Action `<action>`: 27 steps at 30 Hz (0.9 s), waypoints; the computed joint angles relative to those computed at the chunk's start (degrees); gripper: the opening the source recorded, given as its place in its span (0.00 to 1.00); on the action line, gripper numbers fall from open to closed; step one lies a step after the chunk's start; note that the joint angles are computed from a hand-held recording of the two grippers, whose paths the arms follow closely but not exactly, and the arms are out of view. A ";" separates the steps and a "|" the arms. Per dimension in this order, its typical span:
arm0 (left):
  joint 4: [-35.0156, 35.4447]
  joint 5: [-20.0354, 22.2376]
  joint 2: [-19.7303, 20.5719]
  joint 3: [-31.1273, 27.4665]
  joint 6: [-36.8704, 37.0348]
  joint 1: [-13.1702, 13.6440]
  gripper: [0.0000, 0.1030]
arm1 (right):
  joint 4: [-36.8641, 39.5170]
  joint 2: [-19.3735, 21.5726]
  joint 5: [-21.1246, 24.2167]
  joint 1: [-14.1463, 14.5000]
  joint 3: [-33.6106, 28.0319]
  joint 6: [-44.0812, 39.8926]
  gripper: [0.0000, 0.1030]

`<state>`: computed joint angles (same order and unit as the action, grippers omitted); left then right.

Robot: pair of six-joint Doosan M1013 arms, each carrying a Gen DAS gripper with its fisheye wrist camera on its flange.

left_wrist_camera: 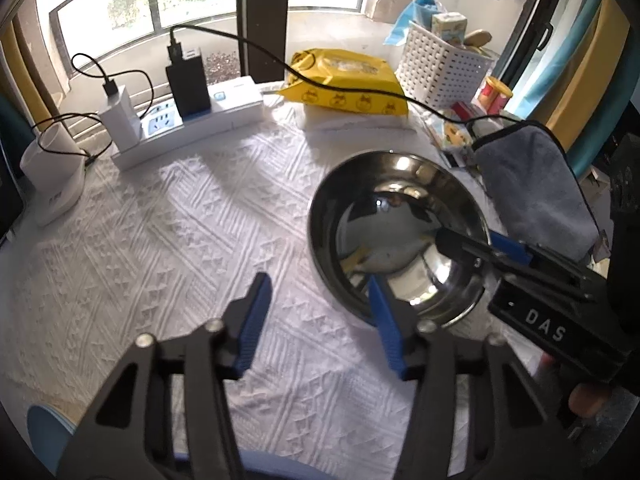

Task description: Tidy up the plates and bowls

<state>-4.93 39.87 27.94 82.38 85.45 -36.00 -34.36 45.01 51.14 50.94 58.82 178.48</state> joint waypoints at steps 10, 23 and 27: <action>-0.71 -0.56 0.05 0.12 1.95 -0.43 0.27 | -0.07 0.15 -1.81 -0.13 0.22 -0.40 0.31; -3.62 -3.29 -2.56 2.46 5.54 -0.39 0.26 | -2.42 -0.37 2.12 1.11 -0.81 0.43 0.31; -5.83 -4.41 -4.08 3.75 7.81 -0.16 0.26 | -3.46 -0.58 3.92 1.76 -1.49 0.60 0.31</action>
<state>-10.76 35.46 23.85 86.13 93.26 -36.16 -37.82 44.43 55.06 52.70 57.34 179.08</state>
